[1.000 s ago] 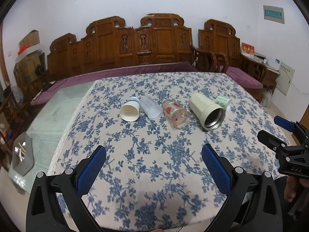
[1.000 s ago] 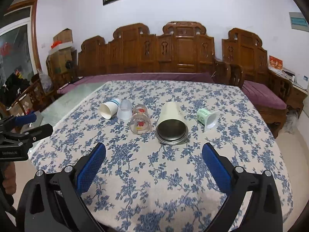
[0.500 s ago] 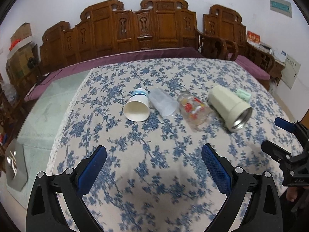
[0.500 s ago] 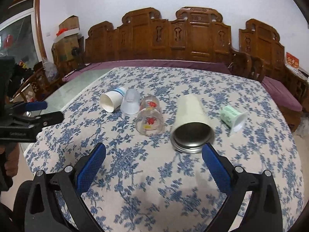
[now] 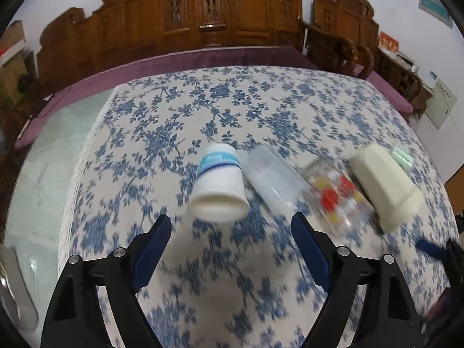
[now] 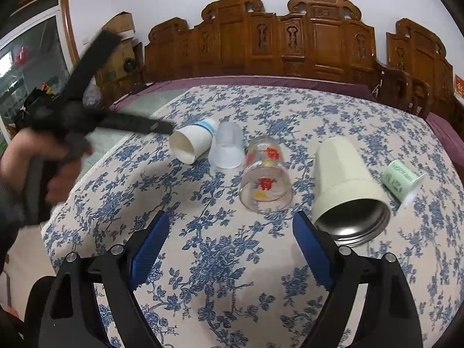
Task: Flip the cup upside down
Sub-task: 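Move the left tool toward the white paper cup lying on its side, then close the left tool around the white paper cup and lift it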
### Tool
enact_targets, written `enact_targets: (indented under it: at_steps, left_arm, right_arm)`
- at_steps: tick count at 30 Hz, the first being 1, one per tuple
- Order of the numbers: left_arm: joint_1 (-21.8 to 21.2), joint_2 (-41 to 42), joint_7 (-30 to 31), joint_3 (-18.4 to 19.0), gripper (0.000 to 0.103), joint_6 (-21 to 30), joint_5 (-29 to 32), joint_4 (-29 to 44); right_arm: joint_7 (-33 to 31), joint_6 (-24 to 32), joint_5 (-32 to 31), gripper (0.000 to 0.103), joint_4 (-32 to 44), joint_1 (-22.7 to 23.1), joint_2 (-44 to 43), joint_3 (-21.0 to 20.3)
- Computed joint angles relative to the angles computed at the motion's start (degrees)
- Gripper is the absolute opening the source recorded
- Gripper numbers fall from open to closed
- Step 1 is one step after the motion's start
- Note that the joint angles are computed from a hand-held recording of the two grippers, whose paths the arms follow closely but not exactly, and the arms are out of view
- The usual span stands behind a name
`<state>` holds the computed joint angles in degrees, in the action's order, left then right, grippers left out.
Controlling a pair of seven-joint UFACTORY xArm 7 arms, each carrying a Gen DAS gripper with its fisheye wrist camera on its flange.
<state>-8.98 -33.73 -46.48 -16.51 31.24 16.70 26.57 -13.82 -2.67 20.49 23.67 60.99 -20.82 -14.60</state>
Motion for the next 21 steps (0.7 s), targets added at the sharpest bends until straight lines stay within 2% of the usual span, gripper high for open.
enact_targets:
  at_steps: [5, 8, 13, 18, 20, 21]
  left_arm:
    - [1.52, 9.18, 3.99, 4.35, 0.075, -2.65, -1.27, 4.49]
    - [1.31, 13.83, 6.92, 6.81, 0.071, -2.83, -3.69, 6.94]
    - [0.73, 19.38, 10.78, 8.68, 0.069, -1.12, -6.38, 10.39]
    - [0.31, 24.02, 12.14, 9.20, 0.068, 1.74, -7.48, 13.81]
    - [0.11, 25.02, 12.17, 9.38, 0.065, 2.54, -7.54, 14.57]
    - [-0.03, 25.27, 12.16, 9.47, 0.058, 2.90, -7.68, 14.74]
  right_arm:
    - [-0.37, -0.15, 1.27, 0.088, -0.75, 3.03, 0.23, -3.35]
    - [-0.36, -0.32, 1.21, 0.088, -1.61, 2.49, -0.19, -3.36]
    - [0.00, -0.13, 0.27, 0.088, -3.25, 0.86, -2.06, -3.03]
    - [0.95, 0.23, -0.80, 0.088, -4.70, -0.86, -4.00, -2.72]
    - [1.13, 0.62, -1.10, 0.088, -4.88, -1.31, -4.27, -2.75]
    - [1.07, 0.67, -1.18, 0.088, -5.06, -1.47, -4.41, -2.77]
